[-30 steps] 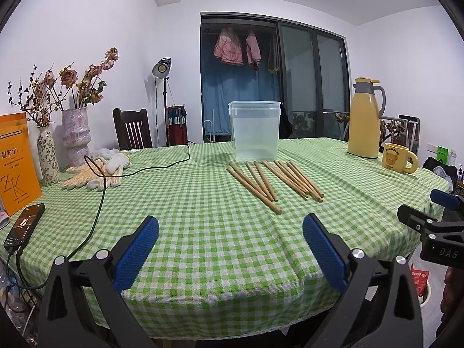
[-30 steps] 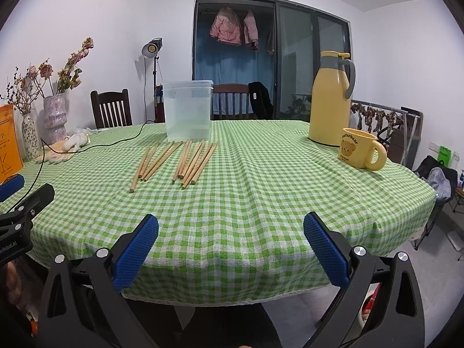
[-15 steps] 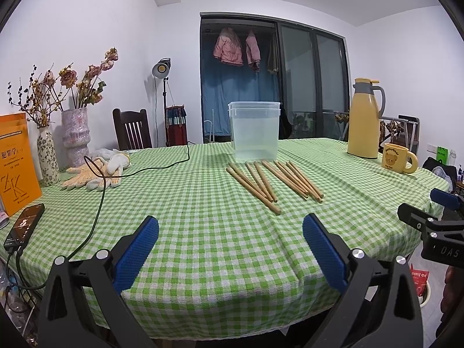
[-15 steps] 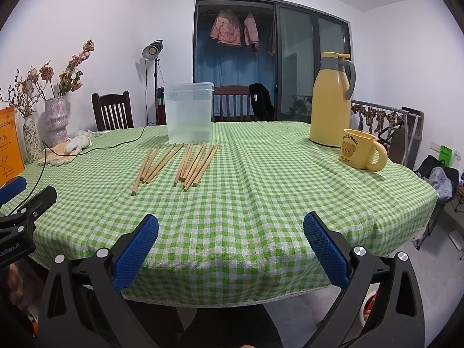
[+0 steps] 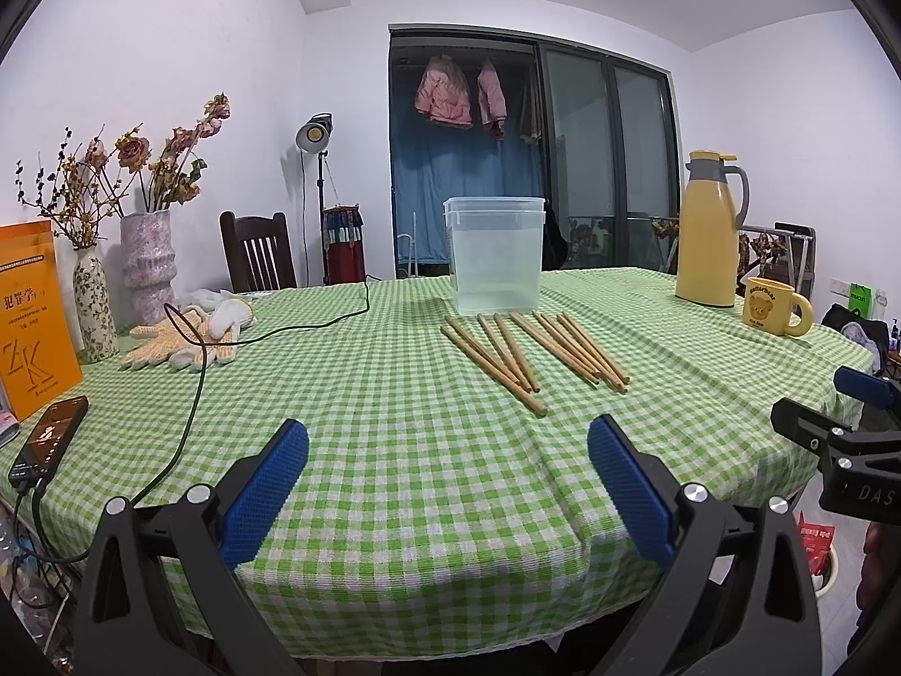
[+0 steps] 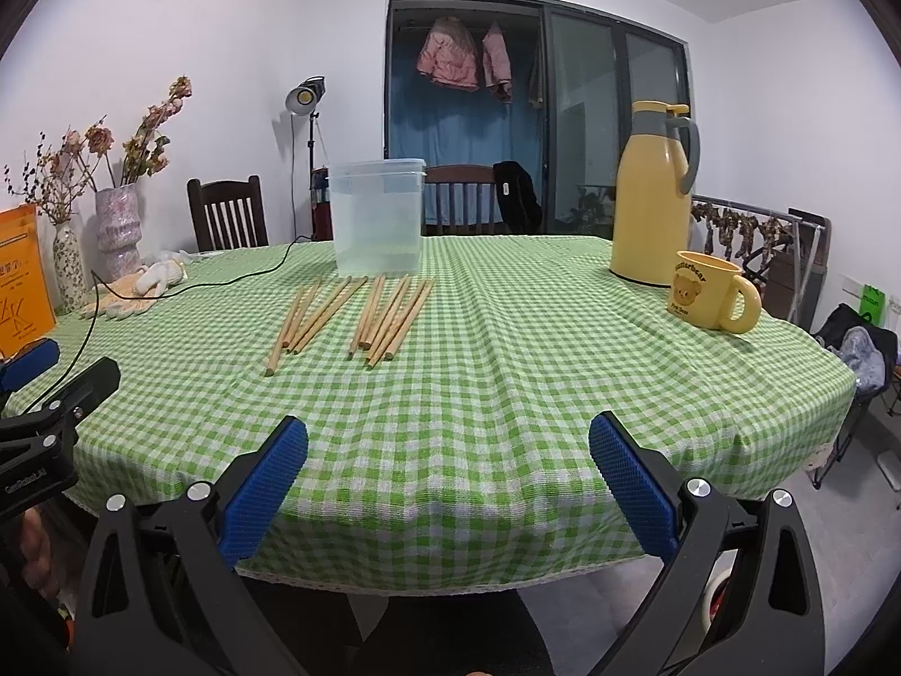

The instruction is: Organize utensils

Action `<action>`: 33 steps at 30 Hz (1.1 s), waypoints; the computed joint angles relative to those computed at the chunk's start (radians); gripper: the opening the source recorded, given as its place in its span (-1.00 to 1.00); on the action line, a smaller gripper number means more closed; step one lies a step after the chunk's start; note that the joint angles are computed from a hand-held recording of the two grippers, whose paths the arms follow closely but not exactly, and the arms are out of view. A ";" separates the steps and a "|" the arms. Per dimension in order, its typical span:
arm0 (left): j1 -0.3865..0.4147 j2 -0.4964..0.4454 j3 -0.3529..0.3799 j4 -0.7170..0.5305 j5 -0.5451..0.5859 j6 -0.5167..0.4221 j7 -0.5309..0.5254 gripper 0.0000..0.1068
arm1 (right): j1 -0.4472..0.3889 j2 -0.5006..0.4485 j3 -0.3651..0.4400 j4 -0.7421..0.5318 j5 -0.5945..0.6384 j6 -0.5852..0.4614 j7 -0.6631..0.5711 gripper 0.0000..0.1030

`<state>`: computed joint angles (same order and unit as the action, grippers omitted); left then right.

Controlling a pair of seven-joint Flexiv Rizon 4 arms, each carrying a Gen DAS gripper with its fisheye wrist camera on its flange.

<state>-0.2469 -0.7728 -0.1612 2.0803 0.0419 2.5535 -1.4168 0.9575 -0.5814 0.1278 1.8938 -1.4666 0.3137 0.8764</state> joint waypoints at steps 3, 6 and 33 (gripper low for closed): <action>0.001 0.000 -0.001 0.000 0.001 -0.001 -0.002 0.80 | 0.002 -0.001 0.000 -0.002 0.000 -0.005 -0.006 0.88; 0.001 0.000 0.000 -0.001 0.002 -0.001 -0.002 0.80 | 0.003 -0.001 0.000 -0.002 0.003 -0.010 -0.005 0.88; 0.002 0.000 0.001 -0.002 0.003 -0.002 0.006 0.80 | 0.002 0.003 0.002 0.004 0.003 -0.017 -0.004 0.88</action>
<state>-0.2449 -0.7728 -0.1603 2.0784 0.0446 2.5515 -1.4112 0.9591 -0.5780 0.1302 1.8980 -1.4635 0.2970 0.8722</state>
